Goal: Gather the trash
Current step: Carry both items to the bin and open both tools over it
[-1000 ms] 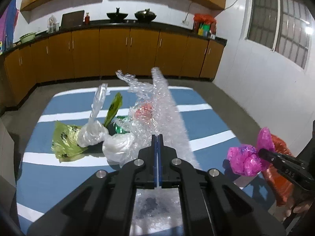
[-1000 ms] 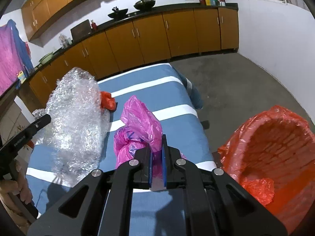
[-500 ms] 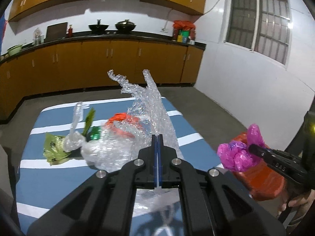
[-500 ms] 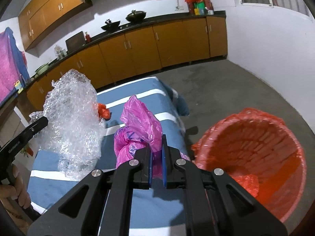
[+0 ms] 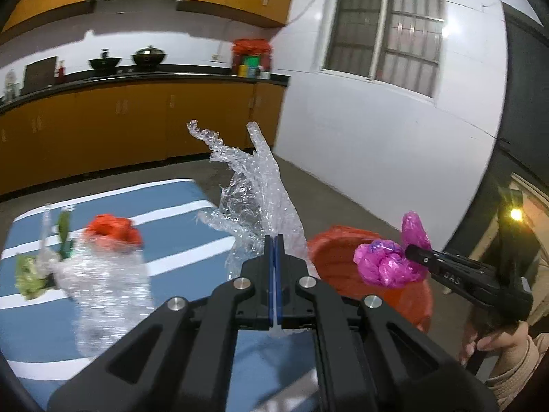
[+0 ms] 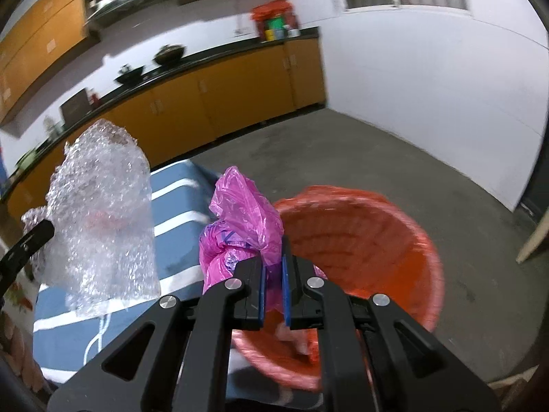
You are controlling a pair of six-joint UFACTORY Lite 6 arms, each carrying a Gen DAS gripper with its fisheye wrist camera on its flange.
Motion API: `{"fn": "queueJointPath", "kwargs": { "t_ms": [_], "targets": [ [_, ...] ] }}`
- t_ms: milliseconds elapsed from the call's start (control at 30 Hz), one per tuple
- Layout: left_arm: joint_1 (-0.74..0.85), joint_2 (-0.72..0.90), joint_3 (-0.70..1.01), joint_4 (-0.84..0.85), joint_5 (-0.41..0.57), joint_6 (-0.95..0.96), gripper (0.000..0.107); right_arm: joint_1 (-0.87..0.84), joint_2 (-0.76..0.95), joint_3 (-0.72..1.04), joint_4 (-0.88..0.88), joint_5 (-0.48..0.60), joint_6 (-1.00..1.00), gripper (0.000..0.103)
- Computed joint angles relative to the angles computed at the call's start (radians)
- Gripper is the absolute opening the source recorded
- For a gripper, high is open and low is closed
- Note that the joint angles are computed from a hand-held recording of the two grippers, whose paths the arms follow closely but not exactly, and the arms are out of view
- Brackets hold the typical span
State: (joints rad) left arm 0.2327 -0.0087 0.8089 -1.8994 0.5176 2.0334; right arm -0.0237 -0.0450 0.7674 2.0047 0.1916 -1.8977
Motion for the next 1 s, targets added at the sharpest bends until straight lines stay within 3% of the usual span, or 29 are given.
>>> {"fn": "queueJointPath", "kwargs": {
  "t_ms": [400, 633, 733, 800, 833, 1000],
  "targets": [
    [-0.313, 0.149, 0.065, -0.302, -0.075, 0.208, 0.002, -0.219, 0.032, -0.009, -0.022, 0.061, -0.016, 0.008],
    [-0.359, 0.308, 0.165, -0.307, -0.087, 0.2, 0.003, -0.248, 0.076, 0.007, 0.008, 0.089, -0.034, 0.009],
    [-0.367, 0.363, 0.201, -0.297, -0.095, 0.184, 0.005, -0.262, 0.122, 0.052, -0.097, 0.114, 0.063, 0.02],
    [-0.363, 0.394, 0.217, -0.27, -0.092, 0.159, 0.011, -0.259, 0.138, 0.06, -0.109, 0.119, 0.075, 0.036],
    [-0.362, 0.406, 0.225, -0.265, -0.096, 0.152, 0.017, -0.259, 0.142, 0.057, -0.094, 0.121, 0.059, 0.039],
    [-0.32, 0.398, 0.192, -0.326, -0.105, 0.223, 0.023, -0.249, 0.133, 0.04, -0.043, 0.106, 0.0, 0.048]
  ]
}}
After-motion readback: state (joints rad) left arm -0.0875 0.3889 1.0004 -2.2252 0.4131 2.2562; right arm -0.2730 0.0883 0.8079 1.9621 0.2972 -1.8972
